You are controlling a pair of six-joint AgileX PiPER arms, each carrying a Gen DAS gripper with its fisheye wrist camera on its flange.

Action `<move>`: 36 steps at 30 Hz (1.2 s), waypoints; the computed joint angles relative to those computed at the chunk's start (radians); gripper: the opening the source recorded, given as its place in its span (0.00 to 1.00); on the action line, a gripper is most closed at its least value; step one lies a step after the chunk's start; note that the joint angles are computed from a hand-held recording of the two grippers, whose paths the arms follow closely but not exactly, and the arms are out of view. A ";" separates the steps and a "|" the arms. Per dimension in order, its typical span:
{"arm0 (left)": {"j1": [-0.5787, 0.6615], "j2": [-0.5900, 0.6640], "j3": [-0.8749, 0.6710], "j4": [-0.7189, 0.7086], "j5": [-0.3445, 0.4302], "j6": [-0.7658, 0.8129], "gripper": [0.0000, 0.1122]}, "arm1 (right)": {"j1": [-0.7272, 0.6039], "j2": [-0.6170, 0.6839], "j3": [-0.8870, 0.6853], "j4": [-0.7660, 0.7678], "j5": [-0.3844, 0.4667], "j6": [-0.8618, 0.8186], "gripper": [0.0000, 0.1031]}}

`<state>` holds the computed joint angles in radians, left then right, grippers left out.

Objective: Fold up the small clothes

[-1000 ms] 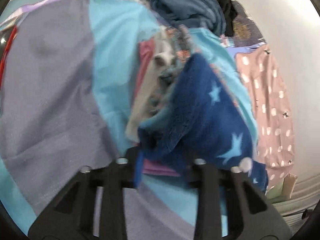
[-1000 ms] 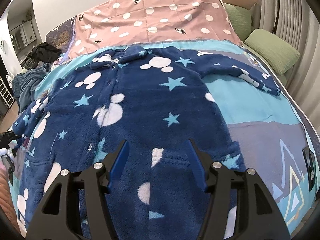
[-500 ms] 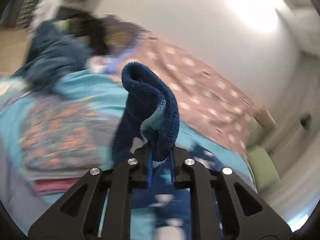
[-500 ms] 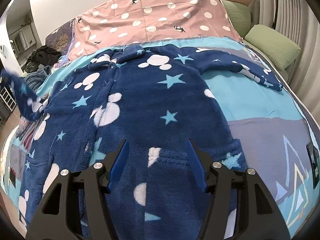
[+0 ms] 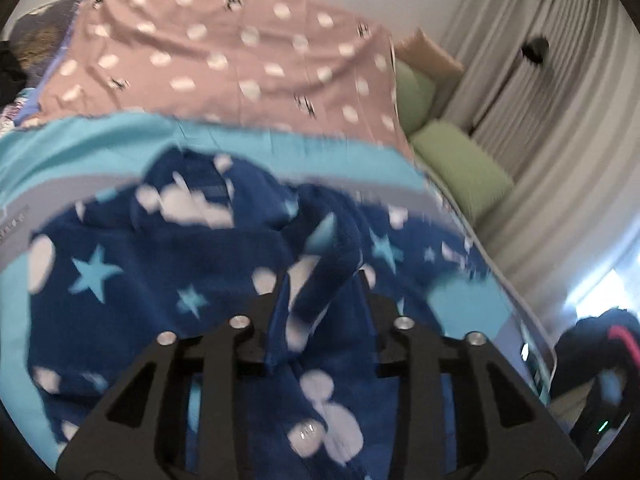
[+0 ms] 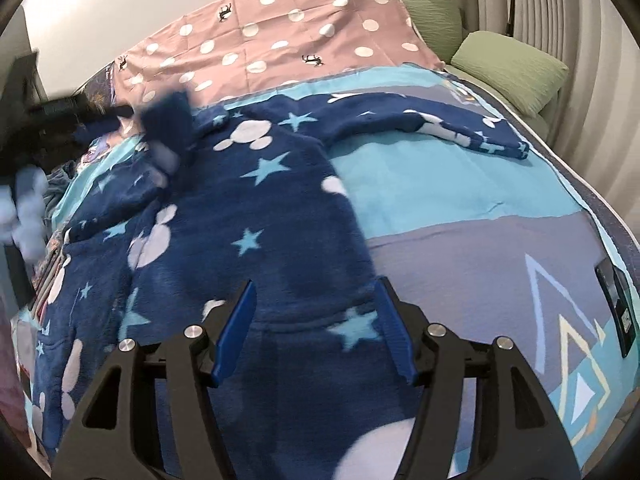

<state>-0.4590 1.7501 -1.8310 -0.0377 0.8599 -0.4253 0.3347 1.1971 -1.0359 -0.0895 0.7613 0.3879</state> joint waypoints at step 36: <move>0.257 -0.341 0.568 0.442 0.085 -0.203 0.68 | -0.055 0.705 -1.033 0.392 0.162 -0.523 0.16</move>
